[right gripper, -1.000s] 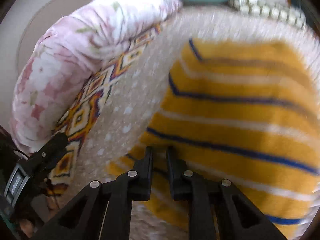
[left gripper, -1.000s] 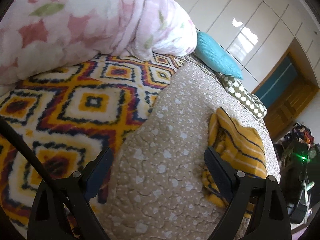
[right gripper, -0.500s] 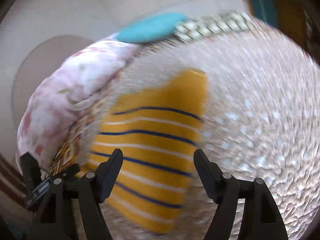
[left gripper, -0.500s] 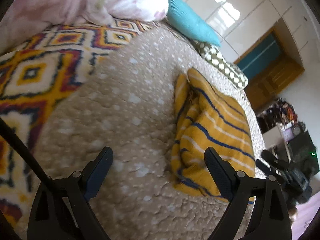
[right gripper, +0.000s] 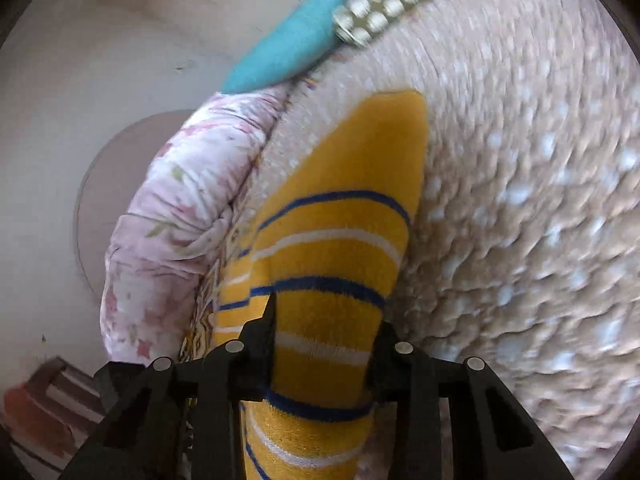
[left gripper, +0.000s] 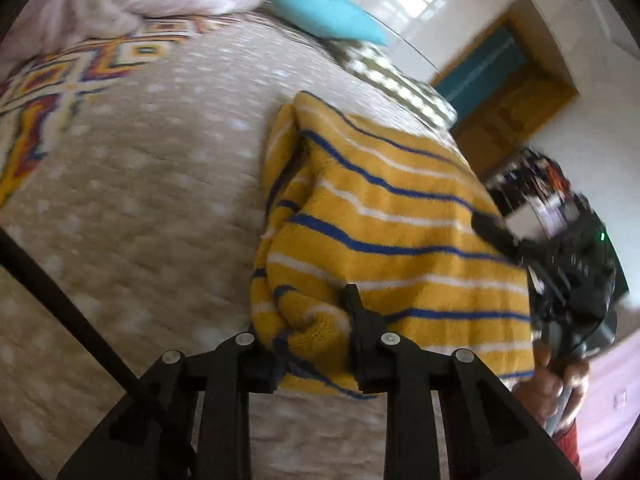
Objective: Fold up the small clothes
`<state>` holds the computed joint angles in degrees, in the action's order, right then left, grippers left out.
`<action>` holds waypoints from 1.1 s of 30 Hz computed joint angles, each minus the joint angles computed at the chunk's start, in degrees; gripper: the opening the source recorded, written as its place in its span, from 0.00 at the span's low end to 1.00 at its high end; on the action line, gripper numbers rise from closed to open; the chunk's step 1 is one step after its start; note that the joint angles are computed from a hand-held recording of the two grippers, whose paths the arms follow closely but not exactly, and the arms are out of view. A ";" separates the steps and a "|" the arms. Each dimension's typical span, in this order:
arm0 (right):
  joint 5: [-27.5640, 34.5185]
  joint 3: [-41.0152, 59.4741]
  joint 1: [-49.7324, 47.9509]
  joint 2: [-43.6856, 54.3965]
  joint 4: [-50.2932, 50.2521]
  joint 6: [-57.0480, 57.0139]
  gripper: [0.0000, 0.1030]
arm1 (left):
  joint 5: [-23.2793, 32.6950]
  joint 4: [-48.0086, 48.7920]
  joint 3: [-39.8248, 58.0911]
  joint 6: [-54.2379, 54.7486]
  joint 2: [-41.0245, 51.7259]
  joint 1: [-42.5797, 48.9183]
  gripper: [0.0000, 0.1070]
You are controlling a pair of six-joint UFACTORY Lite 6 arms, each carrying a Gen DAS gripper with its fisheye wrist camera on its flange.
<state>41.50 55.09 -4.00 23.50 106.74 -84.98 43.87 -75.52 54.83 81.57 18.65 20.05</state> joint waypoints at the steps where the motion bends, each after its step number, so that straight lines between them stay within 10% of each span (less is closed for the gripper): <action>1: -0.19 -1.67 -1.07 -2.06 -0.09 -1.00 0.37 | -0.39 -0.27 -1.78 0.66 -1.30 -1.65 0.25; 9: -12.17 -9.61 -5.23 -10.17 -2.50 -1.83 0.50 | -3.41 -3.65 -9.85 7.57 -9.94 1.69 0.61; 14: -25.89 -15.66 1.00 -28.26 1.36 -7.08 0.51 | -6.78 -5.12 -9.52 8.77 -11.85 8.22 0.66; 18: -30.80 -8.77 11.50 -26.34 -21.02 15.54 0.26 | -8.83 -5.53 -7.55 8.41 -9.87 11.14 0.66; 24: -37.59 14.63 22.16 -0.80 -54.07 51.52 0.21 | -8.13 -4.12 -5.25 8.15 -7.79 13.23 0.66; 28: -27.57 33.26 22.99 16.89 -71.61 75.50 0.22 | -10.50 -5.14 -5.65 8.80 -8.42 11.38 0.66; 33: -28.56 32.33 27.93 14.54 -101.06 99.63 0.26 | -11.63 -2.79 -3.69 5.86 -6.50 11.14 0.68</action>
<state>12.93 87.42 23.92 38.04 5.68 14.65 32.24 -78.31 51.15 87.43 12.15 31.19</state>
